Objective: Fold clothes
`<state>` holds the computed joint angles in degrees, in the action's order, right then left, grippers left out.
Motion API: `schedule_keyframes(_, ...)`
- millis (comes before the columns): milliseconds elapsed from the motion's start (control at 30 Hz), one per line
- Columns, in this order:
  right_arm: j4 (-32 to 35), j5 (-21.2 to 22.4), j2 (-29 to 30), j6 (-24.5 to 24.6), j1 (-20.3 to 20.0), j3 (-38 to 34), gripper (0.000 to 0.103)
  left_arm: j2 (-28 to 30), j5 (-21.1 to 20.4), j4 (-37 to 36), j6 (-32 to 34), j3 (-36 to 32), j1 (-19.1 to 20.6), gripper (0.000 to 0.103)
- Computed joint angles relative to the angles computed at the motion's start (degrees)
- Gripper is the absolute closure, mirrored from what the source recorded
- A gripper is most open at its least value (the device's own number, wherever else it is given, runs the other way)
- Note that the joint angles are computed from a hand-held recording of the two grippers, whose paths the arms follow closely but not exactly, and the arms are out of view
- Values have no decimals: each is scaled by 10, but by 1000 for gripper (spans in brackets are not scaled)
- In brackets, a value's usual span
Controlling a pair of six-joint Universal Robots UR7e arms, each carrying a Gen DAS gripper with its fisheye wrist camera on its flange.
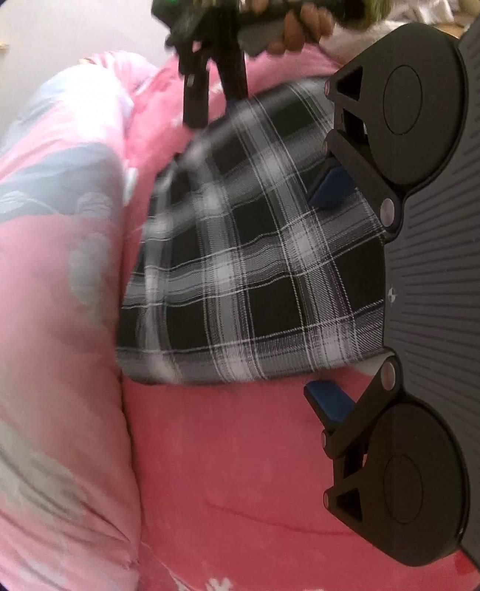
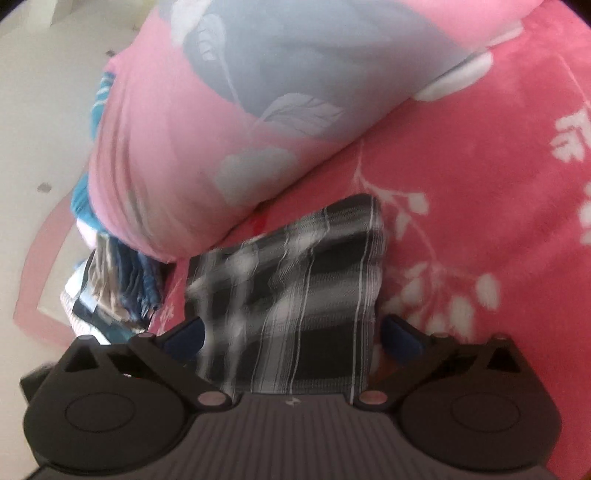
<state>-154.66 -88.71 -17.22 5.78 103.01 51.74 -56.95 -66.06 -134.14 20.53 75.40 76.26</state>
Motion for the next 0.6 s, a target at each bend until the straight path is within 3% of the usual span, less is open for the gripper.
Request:
schedule_keyframes(167,-36,31,-35,4,-7,71,1,1,15,-8,28,10,-4,0)
schedule_keyframes(300,2,56,-3,22,-14,4,0,4,18,-12,30,11,-5,0)
schedule_keyframes(433,52,52,33,15,-11,-71,0,4,14,-17,32,14,-5,0)
schedule_keyframes(600,35,51,7,-1,-9,-20,2,-1,5,-26,40,22,-2,0)
